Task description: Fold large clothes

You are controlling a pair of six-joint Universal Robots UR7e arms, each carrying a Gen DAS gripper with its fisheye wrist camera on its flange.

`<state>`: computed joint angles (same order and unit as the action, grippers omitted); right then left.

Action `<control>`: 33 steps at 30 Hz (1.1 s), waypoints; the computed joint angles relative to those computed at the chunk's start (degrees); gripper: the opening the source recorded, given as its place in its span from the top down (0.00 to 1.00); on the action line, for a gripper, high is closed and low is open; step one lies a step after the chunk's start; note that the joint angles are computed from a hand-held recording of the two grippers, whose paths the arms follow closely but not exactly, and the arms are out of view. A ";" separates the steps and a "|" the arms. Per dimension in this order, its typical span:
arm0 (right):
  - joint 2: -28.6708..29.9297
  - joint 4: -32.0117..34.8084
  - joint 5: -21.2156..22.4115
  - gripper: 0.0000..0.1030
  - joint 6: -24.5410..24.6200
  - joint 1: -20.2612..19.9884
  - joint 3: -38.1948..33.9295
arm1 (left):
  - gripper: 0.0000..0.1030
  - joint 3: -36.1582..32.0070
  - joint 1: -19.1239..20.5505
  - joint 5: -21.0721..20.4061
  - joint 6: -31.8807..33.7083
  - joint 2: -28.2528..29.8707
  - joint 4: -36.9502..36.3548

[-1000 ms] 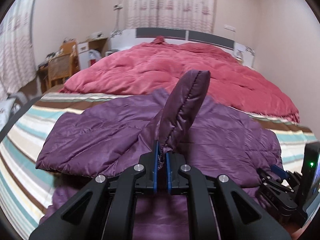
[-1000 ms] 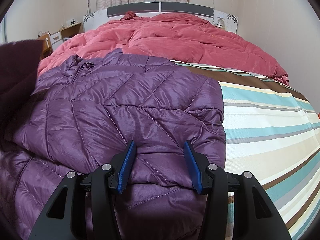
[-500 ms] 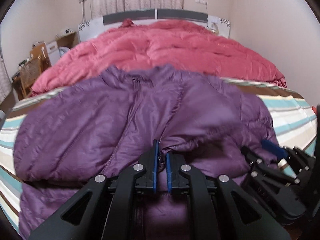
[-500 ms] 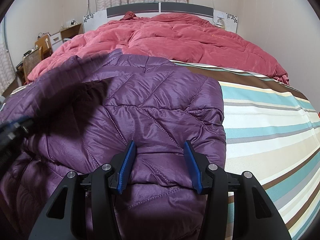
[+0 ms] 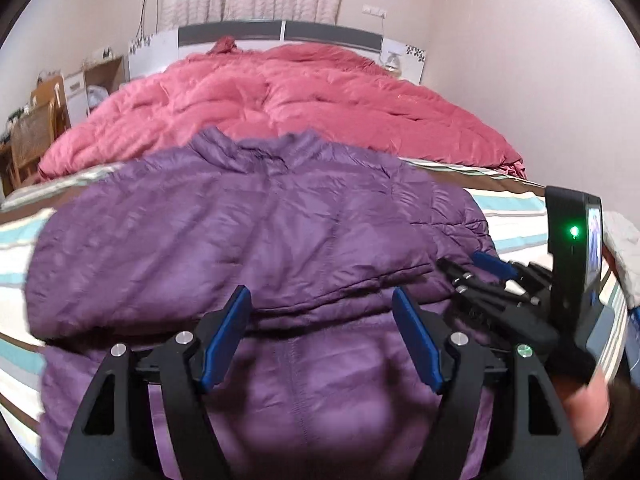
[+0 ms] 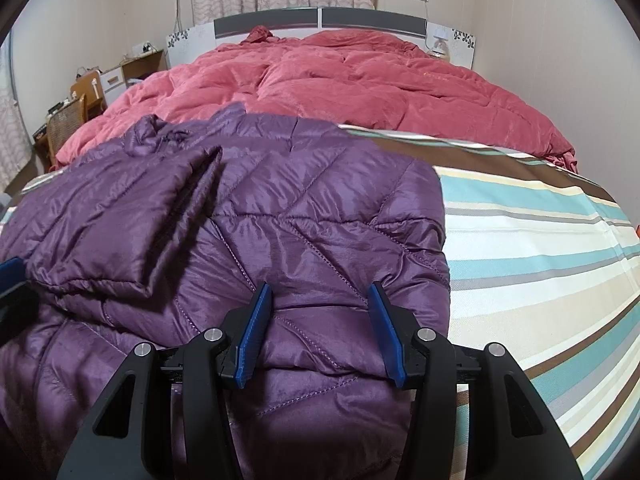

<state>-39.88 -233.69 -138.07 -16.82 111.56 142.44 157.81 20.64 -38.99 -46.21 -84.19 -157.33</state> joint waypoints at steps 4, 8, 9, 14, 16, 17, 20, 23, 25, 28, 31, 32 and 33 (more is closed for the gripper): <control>-1.55 0.12 1.02 0.51 -1.64 2.68 -0.06 | 0.30 -0.25 3.31 4.80 -1.95 -9.97 11.18; -4.71 6.22 4.44 0.51 1.26 5.62 -1.68 | 0.36 -2.20 11.11 9.81 -3.15 -15.53 16.48; -5.05 8.68 5.45 0.51 1.98 6.17 -2.75 | 0.37 -2.61 12.62 10.59 -2.68 -15.56 16.45; -2.14 18.03 8.06 0.51 3.60 6.25 -8.90 | 0.45 -5.15 22.62 12.05 4.85 -11.01 9.19; -0.21 19.74 7.62 0.51 4.14 5.73 -10.59 | 0.49 -5.76 25.49 13.07 7.10 -8.54 7.80; 0.01 20.37 8.02 0.51 4.69 5.22 -10.75 | 0.51 -5.96 26.63 13.81 8.26 -7.49 7.35; 1.69 21.40 9.10 0.51 7.13 3.61 -11.03 | 0.51 -5.08 29.15 13.59 13.43 -5.50 -0.22; 4.58 20.43 5.51 0.51 5.63 4.24 -12.51 | 0.51 -4.70 30.15 13.23 16.14 -4.16 -4.55; 5.36 19.98 4.10 0.51 5.15 4.86 -12.82 | 0.51 -4.70 29.43 13.82 14.64 -4.76 -2.10; 4.86 19.14 5.24 0.51 5.53 4.50 -12.06 | 0.48 -4.48 26.76 15.51 8.52 -7.71 6.34; 4.76 18.26 5.41 0.51 5.42 4.43 -11.69 | 0.31 -3.06 22.53 15.67 3.64 -11.33 10.60; 4.78 18.18 5.13 0.51 5.19 4.51 -11.74 | 0.30 -2.80 21.40 15.24 3.61 -11.53 10.05; 5.07 17.98 4.60 0.51 4.89 4.74 -11.93 | 0.30 -2.84 20.76 14.56 4.08 -11.23 9.12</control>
<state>-34.81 -215.71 -133.47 -11.92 116.30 130.51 154.97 41.40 -24.42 -42.13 -95.42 -148.21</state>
